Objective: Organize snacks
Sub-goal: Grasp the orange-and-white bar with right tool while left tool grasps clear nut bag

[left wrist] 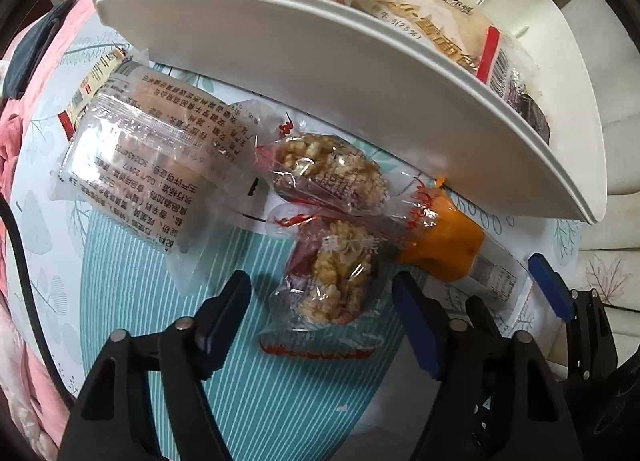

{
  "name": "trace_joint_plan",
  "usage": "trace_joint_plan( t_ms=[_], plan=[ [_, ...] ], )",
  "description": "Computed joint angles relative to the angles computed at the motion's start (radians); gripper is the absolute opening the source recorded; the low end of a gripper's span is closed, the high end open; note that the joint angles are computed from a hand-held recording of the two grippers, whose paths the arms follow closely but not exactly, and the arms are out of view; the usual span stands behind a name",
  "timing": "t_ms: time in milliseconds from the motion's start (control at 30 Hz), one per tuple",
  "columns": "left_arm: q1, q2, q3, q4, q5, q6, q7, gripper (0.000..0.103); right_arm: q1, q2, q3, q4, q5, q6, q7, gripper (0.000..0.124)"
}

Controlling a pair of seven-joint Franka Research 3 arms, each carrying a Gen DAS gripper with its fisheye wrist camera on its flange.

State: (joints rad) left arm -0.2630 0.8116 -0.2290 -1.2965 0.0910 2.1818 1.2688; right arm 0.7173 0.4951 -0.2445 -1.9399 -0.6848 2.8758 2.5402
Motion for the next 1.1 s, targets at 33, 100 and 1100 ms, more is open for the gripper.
trace_joint_plan(
  t_ms=[33,100,1100],
  plan=[
    [0.001,0.003,-0.002,0.001,-0.003,0.004,-0.001,0.067,-0.006,0.002,0.006,0.001,0.006,0.0,-0.01,0.061],
    [-0.006,0.029,0.0,0.032,0.0,0.004,-0.001,0.064,0.001,0.005,-0.006,-0.001,-0.005,0.01,-0.003,0.06],
    [0.132,-0.113,-0.044,-0.234,-0.112,0.147,0.151,0.038,-0.075,-0.014,0.141,0.032,0.314,-0.14,-0.317,0.036]
  ],
)
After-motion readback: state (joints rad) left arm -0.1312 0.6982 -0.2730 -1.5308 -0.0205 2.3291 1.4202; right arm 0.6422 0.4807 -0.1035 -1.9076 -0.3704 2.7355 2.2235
